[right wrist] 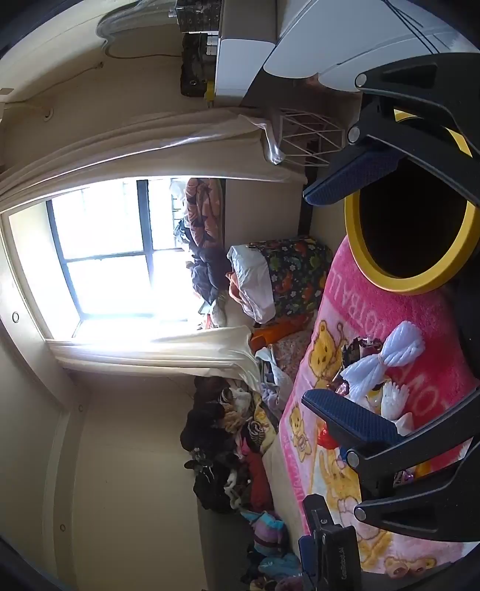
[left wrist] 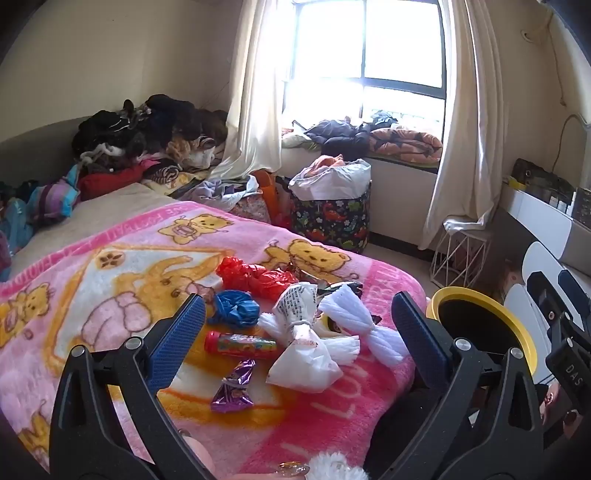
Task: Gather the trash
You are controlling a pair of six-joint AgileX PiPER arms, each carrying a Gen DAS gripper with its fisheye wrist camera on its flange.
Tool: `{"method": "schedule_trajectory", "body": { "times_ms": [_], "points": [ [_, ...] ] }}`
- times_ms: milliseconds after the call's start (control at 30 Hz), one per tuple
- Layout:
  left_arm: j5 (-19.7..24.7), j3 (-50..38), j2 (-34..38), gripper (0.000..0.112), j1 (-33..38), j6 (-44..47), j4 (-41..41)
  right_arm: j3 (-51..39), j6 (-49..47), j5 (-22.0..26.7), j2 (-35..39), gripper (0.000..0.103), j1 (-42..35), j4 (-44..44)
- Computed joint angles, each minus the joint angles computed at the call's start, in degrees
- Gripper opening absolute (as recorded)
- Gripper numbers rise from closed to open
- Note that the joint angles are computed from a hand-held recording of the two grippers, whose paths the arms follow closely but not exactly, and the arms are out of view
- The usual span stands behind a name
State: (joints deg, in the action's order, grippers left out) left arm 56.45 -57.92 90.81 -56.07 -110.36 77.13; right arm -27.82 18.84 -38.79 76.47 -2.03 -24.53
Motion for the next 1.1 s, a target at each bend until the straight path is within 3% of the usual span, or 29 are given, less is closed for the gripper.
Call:
{"method": "schedule_trajectory", "body": {
  "times_ms": [567, 667, 1100],
  "points": [
    [-0.9, -3.9, 1.6, 0.093, 0.9, 0.7, -0.2, 0.2, 1.2, 0.2, -0.3, 0.097, -0.9, -1.3],
    [-0.7, 0.5, -0.2, 0.093, 0.1, -2.6, 2.2, 0.2, -0.5, 1.1, -0.4, 0.097, 0.4, 0.6],
    [-1.0, 1.1, -0.6, 0.093, 0.2, -3.2, 2.6, 0.3, -1.7, 0.7, 0.1, 0.097, 1.0, 1.7]
  ]
}}
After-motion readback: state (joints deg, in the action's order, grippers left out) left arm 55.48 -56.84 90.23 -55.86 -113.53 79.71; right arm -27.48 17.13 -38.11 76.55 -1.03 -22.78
